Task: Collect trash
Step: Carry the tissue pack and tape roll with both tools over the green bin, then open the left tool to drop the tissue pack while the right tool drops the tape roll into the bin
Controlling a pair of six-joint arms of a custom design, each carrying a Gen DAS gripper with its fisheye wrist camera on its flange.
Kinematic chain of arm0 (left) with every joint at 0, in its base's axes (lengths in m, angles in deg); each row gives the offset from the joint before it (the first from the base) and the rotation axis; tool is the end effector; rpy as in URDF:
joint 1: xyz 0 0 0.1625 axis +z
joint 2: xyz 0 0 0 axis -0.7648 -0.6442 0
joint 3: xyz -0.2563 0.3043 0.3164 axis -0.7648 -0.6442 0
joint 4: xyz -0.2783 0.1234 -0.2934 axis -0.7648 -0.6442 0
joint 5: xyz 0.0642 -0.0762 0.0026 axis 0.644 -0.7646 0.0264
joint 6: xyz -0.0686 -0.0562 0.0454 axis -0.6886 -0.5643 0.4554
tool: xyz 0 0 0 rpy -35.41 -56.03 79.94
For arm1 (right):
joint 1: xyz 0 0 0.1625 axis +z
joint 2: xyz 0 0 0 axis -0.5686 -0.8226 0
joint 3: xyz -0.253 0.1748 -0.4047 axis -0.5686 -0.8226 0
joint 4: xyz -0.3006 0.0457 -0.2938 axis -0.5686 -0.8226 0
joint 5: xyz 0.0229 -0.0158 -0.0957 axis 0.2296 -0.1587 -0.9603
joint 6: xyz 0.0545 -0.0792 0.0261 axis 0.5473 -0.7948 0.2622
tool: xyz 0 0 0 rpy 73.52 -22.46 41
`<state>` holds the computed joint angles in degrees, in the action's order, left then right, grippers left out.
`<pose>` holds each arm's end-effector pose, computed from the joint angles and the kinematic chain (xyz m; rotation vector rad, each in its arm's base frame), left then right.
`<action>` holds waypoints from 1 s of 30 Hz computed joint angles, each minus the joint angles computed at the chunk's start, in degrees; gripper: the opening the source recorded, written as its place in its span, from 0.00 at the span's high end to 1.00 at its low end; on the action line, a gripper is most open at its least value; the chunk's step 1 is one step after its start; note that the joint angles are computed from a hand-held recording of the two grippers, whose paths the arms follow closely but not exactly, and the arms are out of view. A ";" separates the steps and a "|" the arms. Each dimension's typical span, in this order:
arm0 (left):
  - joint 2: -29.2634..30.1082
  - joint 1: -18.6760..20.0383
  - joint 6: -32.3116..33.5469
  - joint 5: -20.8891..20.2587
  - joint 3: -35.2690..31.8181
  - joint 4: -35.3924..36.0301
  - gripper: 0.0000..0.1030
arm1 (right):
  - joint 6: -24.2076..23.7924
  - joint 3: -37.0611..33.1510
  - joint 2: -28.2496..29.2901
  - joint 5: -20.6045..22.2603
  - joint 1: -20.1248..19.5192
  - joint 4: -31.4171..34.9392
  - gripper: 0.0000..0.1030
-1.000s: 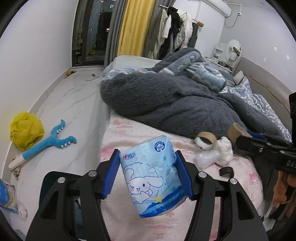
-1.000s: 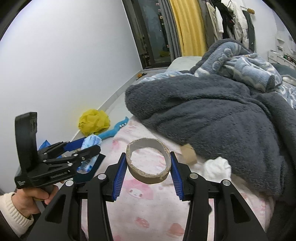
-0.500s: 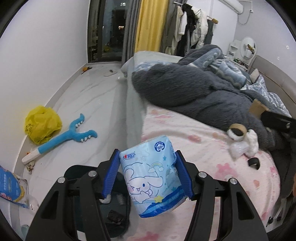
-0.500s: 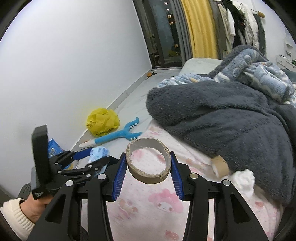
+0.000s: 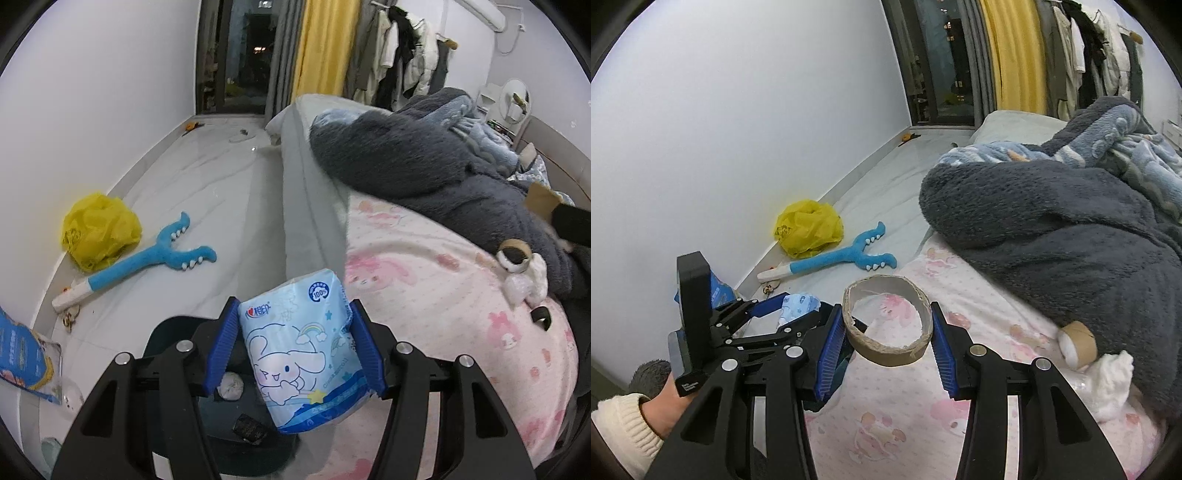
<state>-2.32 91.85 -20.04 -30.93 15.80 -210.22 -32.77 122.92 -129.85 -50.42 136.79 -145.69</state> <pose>-0.3968 -0.6069 0.0903 0.9840 2.4825 -0.6390 0.1971 -0.5216 0.4122 0.2960 -2.4122 1.0175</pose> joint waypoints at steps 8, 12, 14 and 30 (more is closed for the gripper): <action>0.54 2.40 -1.19 1.28 -0.43 3.03 0.40 | 0.53 -1.41 2.46 0.52 -0.21 1.03 0.55; 0.42 3.93 -3.40 2.26 -0.57 5.26 0.40 | 0.60 -2.39 4.14 0.93 -0.18 1.84 0.55; 0.36 4.61 -4.20 2.59 -0.79 6.54 0.40 | 0.63 -2.70 4.87 1.00 -0.07 2.21 0.55; -0.48 9.77 -10.71 1.97 -3.06 22.40 0.39 | 0.67 -6.85 12.32 1.93 0.32 5.47 0.55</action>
<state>-2.80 101.62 -30.75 -28.96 12.74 -187.82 -32.10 116.07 -117.53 -48.50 137.11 -140.22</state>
